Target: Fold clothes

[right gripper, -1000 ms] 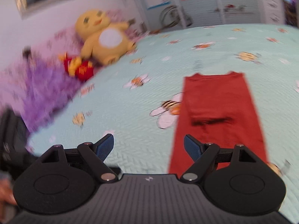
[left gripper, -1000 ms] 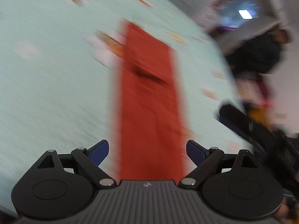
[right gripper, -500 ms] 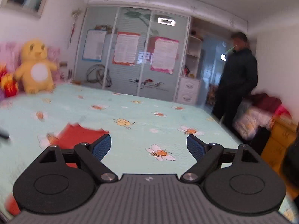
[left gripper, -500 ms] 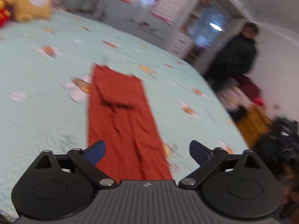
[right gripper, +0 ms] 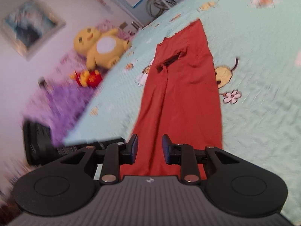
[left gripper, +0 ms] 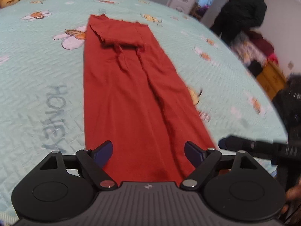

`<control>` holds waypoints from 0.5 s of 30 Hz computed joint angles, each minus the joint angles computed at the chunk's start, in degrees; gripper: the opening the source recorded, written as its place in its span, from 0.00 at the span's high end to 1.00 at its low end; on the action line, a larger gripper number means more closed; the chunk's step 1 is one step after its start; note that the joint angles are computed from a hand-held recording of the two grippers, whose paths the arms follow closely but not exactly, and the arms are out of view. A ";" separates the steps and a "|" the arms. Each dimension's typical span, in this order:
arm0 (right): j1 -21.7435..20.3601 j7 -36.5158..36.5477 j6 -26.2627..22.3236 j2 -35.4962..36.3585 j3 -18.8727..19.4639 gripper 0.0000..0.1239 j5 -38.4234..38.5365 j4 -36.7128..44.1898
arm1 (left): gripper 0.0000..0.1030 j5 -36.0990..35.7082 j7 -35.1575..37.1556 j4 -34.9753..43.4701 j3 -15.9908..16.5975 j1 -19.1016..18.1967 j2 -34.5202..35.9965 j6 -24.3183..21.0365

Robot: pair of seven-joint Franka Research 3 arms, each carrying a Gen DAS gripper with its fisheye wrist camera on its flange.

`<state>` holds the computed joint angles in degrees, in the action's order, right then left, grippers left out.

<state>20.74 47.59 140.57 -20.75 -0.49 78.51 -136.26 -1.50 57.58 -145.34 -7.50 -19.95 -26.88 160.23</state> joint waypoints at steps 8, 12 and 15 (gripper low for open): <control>-2.13 0.51 -7.62 2.54 -0.14 0.98 -2.31 -2.36 | 0.17 7.35 2.48 -2.46 -2.58 -0.54 -2.90 -3.82; -1.40 -4.23 -7.05 2.80 -0.70 0.75 1.30 0.52 | 0.17 4.52 1.39 -1.35 -0.89 -0.23 -1.94 1.65; -1.33 -6.37 -8.35 7.05 -1.37 0.74 10.36 3.61 | 0.10 3.96 1.03 -0.14 1.03 -0.30 1.47 6.55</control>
